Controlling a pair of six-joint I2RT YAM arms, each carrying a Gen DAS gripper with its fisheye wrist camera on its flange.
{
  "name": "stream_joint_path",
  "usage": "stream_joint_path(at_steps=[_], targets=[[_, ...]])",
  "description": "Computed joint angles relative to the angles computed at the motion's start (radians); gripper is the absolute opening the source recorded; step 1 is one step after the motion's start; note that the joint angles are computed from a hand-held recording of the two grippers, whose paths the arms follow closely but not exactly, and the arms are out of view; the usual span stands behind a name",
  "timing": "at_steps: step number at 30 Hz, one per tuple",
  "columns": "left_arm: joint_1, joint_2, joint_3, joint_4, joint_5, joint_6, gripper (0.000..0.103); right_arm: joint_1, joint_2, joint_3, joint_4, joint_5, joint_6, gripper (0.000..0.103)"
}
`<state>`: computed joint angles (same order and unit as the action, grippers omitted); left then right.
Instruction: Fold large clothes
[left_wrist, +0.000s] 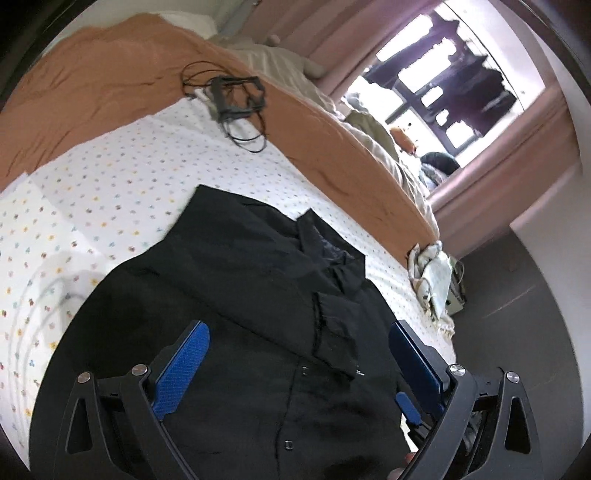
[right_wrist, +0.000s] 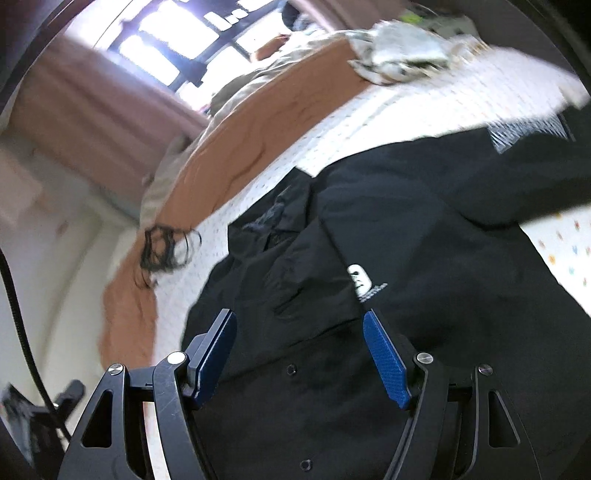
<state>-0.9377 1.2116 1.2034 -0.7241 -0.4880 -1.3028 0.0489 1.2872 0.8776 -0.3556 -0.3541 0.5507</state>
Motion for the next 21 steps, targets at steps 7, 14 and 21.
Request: stream_joint_path(at_steps=[7,14,21], targets=[[0.086,-0.130,-0.154,0.028,0.048,-0.047,0.098,0.182,0.165,0.110,-0.023,0.171,-0.099,0.072],[0.174,-0.268,-0.298,0.080,0.130,-0.106,0.098,0.261,0.342,0.220,-0.072,0.261,-0.079,0.072],[0.196,-0.357,-0.349,0.079,0.133,-0.148,0.097,0.306,0.440,0.349,-0.188,0.322,-0.145,0.071]])
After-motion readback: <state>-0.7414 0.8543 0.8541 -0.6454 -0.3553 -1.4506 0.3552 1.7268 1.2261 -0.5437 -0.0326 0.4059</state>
